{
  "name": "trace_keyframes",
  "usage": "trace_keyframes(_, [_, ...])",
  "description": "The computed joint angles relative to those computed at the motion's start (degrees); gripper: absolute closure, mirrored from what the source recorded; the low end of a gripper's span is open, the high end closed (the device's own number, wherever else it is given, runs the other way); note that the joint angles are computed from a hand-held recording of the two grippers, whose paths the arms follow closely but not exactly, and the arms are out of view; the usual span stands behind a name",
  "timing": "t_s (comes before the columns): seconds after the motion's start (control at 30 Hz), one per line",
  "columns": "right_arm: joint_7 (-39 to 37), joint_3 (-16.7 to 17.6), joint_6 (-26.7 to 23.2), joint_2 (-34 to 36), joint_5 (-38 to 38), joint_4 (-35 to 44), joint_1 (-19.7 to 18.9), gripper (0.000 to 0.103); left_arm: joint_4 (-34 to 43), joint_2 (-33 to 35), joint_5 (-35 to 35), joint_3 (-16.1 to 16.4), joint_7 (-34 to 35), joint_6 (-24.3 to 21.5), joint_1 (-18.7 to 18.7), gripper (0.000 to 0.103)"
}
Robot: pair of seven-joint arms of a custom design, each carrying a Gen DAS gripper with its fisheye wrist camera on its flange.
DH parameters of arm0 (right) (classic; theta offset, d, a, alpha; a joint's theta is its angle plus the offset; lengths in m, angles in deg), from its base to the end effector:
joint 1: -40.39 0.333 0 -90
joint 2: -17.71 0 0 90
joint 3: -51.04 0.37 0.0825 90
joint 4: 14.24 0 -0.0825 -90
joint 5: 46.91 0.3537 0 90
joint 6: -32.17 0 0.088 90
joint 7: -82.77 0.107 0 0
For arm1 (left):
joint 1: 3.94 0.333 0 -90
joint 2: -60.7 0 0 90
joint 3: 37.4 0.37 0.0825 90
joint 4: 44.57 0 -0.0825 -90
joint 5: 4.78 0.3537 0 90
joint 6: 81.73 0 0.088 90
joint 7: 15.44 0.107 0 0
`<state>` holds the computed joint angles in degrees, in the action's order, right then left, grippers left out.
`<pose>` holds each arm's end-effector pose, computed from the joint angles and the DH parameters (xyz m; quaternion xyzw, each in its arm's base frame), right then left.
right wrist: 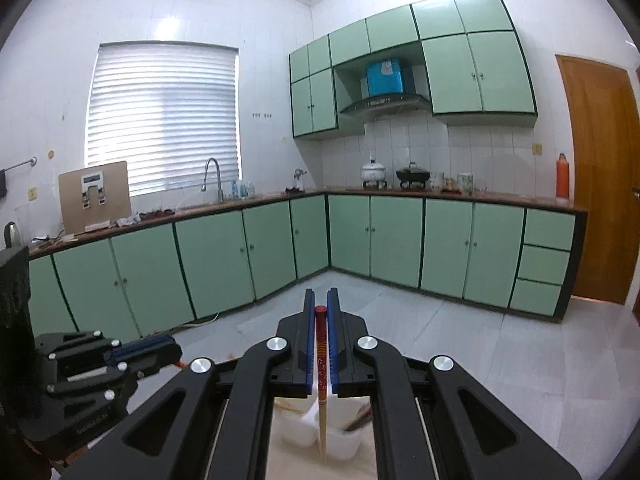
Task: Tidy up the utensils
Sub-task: 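Lift both red-patterned chopsticks and carry them above the white holder, then open both tools to drop the chopsticks into the holder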
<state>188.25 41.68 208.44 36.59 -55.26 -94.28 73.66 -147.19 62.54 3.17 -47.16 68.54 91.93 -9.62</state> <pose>0.6071 0.3123 0.7462 -0.6351 0.4510 -0.3270 0.5351 0.5649 -0.1646 0.7356 -0.4923 0.6592 -0.4441 0.3549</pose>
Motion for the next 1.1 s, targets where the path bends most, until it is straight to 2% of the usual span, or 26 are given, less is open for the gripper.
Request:
trace_keyframes(0.1, [-1.73, 1.67, -2.36, 4.04, 1.89, 6.8, -2.23, 0.097, 4.75, 2.95, -0.84, -0.38, 2.04, -2.48, 0.43, 0.098])
trace_keyframes(0.2, [-2.42, 1.49, -4.71, 8.49, 2.86, 13.27, -3.06, 0.097, 9.4, 6.06, 0.43, -0.3, 1.99, -5.41, 0.57, 0.098])
trace_keyframes(0.3, [-2.95, 1.37, -6.56, 12.24, 3.59, 18.15, -3.64, 0.097, 13.1, 8.84, -1.32, -1.3, 3.92, -8.59, 1.5, 0.098])
trace_keyframes(0.47, [-4.02, 1.86, -7.8, 16.19, 4.75, 22.09, -4.22, 0.097, 16.74, 12.03, -3.53, -2.37, 6.4, -12.46, 2.49, 0.098])
trace_keyframes(0.73, [-7.14, 4.66, -10.82, 17.06, 7.41, 20.63, -5.34, 0.097, 21.1, 16.03, -1.86, -1.49, 5.83, -16.44, 1.69, 0.097])
trace_keyframes(1.0, [-5.54, 2.93, -8.75, 12.84, 6.76, 12.51, -3.47, 0.093, 17.45, 14.75, -0.58, -0.48, 0.79, -13.36, 1.74, 0.093])
trace_keyframes(1.07, [-4.94, 2.73, -7.68, 11.52, 6.54, 10.26, -3.04, 0.088, 16.05, 13.75, -0.43, -0.56, 0.05, -12.13, 1.91, 0.089])
trace_keyframes(1.1, [-4.38, 2.4, -6.9, 10.46, 6.34, 8.47, -2.62, 0.086, 15.97, 13.63, -0.13, -0.47, -0.43, -11.83, 1.82, 0.082])
